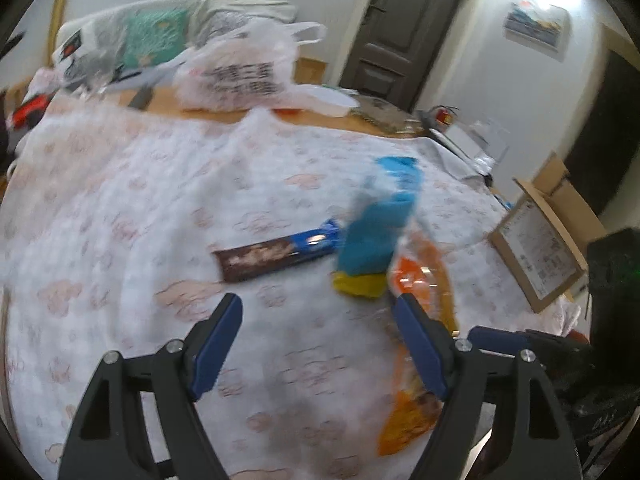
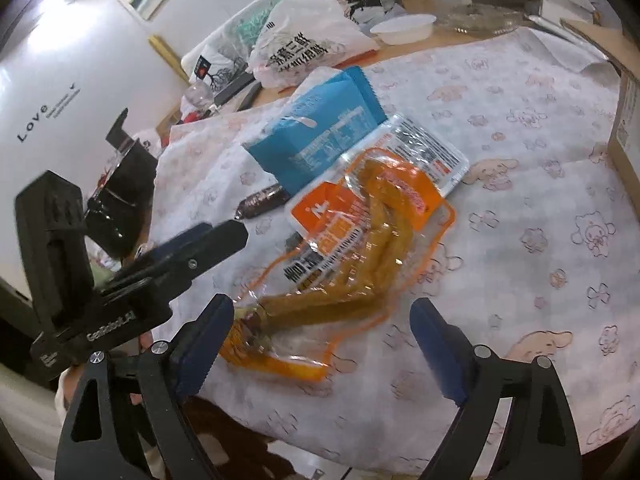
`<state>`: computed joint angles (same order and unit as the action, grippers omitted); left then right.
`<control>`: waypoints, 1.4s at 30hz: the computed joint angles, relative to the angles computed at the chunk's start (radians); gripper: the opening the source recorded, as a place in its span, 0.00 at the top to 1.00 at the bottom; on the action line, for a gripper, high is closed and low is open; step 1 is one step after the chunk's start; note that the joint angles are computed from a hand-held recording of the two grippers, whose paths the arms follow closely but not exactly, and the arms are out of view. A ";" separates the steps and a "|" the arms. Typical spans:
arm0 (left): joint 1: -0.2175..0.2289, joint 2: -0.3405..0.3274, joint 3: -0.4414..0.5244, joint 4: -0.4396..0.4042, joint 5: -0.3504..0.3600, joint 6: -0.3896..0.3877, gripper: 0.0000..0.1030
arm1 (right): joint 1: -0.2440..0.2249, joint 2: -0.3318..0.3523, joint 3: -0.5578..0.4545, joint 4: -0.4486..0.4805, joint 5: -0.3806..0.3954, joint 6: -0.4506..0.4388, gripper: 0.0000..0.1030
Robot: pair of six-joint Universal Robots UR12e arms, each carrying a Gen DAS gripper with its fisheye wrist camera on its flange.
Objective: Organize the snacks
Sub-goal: 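Move the right gripper back to the orange sausage pack and grasp it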
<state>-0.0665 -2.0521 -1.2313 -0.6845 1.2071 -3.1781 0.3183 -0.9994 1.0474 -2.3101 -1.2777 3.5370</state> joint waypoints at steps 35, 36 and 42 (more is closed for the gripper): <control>-0.021 0.008 -0.008 -0.084 -0.024 0.057 0.27 | 0.041 0.021 -0.081 0.220 -0.292 -0.647 0.13; -0.025 0.008 -0.007 -0.087 -0.025 0.064 0.27 | 0.039 0.019 -0.080 0.225 -0.306 -0.647 0.12; -0.030 0.004 0.000 -0.096 -0.027 0.059 0.27 | 0.019 -0.004 -0.053 0.249 -0.343 -0.613 0.12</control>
<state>-0.0970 -2.0483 -1.2309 -0.7801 1.1798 -3.1188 0.3376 -1.0035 0.9940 -2.0613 -1.6211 2.9243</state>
